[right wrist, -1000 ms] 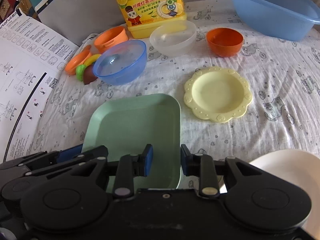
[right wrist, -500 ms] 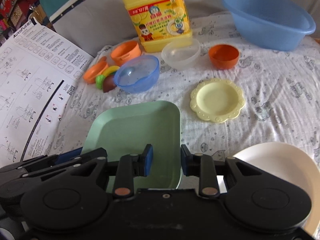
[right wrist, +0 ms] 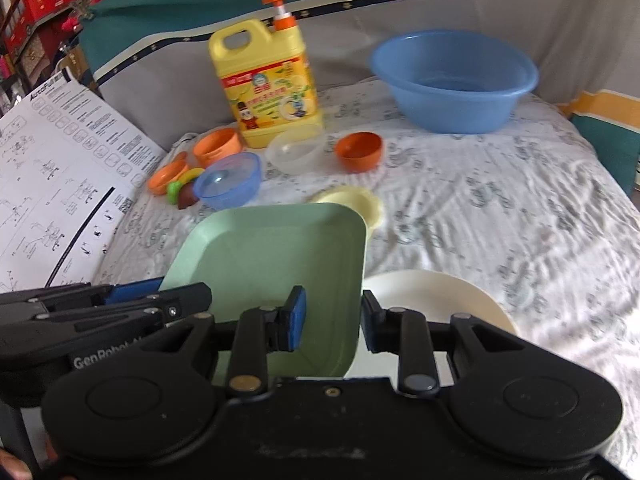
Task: Organize plates and bowls
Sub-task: 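Carry the green tray with the right gripper and lower it onto the white plate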
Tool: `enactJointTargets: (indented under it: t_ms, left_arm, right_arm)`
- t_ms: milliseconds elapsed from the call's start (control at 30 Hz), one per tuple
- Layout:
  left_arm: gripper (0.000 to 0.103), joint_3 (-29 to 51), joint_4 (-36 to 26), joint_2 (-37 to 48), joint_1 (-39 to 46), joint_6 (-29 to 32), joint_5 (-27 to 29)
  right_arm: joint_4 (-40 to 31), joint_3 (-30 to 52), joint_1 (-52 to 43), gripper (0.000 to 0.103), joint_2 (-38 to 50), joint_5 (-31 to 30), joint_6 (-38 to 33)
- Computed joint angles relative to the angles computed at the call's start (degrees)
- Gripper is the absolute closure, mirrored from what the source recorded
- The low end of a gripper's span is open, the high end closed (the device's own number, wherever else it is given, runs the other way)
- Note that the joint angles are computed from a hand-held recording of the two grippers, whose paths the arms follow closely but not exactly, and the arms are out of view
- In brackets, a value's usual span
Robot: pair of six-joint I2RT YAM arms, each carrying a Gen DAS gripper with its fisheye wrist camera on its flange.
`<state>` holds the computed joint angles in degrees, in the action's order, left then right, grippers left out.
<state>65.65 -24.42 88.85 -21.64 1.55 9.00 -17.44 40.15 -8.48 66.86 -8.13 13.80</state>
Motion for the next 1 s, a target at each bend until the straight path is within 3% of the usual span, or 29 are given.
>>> enactJointTargets:
  t_ms: [367,1000]
  left_arm:
    - [0.074,-4.59,1.06,-1.66,-10.55,-0.17,-3.89]
    - [0.074,-1.96,-1.33,6.75,-14.12,0.08,-7.78]
  right_arm:
    - [-2.64,-8.56,-10.57,0.074,-10.34,-1.53,-7.39]
    - [2.66,-11.78,-13.52,0.073,-2.03,-4.22,-9.43]
